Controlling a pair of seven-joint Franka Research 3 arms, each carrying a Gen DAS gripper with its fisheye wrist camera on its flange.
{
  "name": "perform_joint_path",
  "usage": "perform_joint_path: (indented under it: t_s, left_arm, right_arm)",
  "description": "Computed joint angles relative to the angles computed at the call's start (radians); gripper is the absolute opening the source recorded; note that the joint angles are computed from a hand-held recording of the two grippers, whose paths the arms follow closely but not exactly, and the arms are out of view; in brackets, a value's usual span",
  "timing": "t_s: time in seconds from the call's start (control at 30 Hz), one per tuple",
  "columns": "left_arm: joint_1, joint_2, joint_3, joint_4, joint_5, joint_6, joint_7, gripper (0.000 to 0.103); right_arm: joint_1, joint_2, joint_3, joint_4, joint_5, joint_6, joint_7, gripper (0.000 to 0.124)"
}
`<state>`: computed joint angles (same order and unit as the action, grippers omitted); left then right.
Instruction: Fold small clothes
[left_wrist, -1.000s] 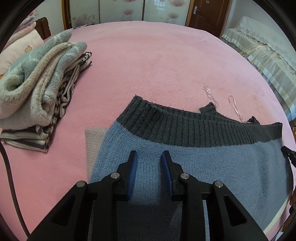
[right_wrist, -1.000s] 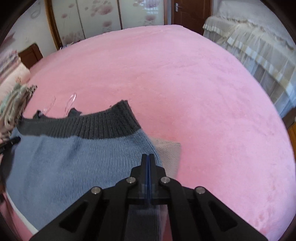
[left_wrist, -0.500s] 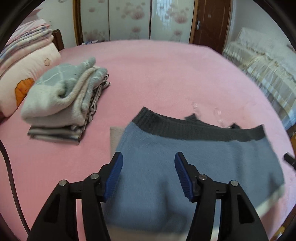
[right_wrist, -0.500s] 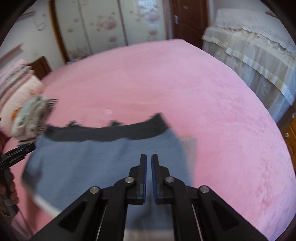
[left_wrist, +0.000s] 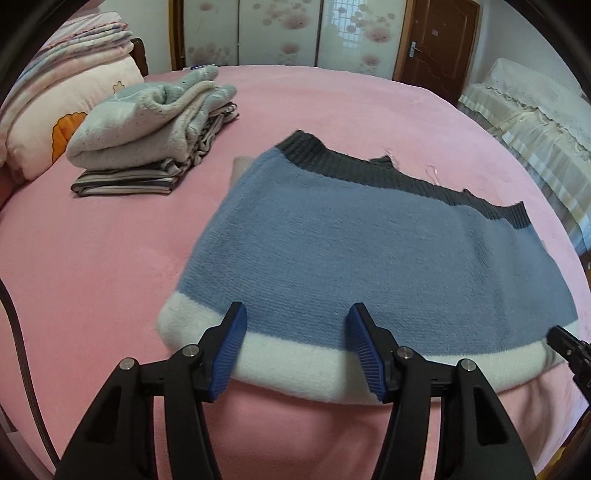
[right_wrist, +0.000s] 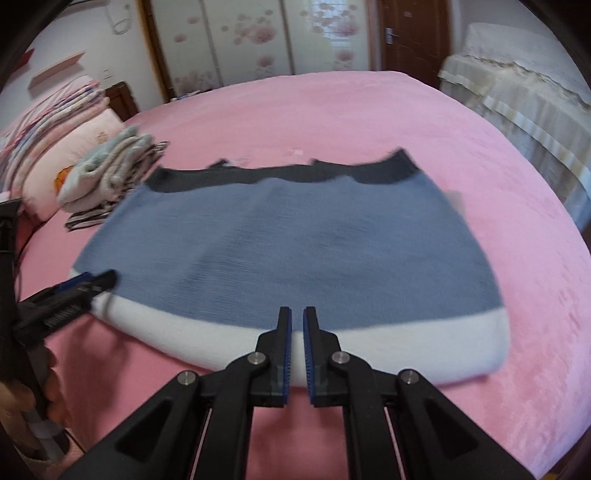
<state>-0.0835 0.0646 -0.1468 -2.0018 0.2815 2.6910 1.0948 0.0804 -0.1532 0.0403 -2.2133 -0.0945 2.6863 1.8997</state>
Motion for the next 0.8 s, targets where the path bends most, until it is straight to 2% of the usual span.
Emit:
perform_joint_path:
  t_s: [0.27,0.47,0.67,0.8]
  left_arm:
    - [0.017,0.013,0.015,0.014,0.026,-0.007,-0.033,0.057]
    - [0.029,0.019,0.014,0.011,-0.012,0.000,-0.009,0.056]
    - [0.043,0.009,0.010,-0.006,-0.091,0.017,0.051,0.055]
    - [0.058,-0.017,0.000,-0.020,-0.248,0.015,0.164,0.056]
  right_arm:
    - [-0.105,-0.063,-0.014,-0.076,-0.102,-0.022,0.158,0.006]
    - [-0.129,-0.070,-0.015,-0.092,-0.103,-0.021,0.163,0.005]
    - [-0.136,-0.057,-0.002,-0.089,-0.171,-0.029,0.202,0.005]
    - [-0.130,-0.057,-0.010,-0.094,-0.164,-0.026,0.197,0.005]
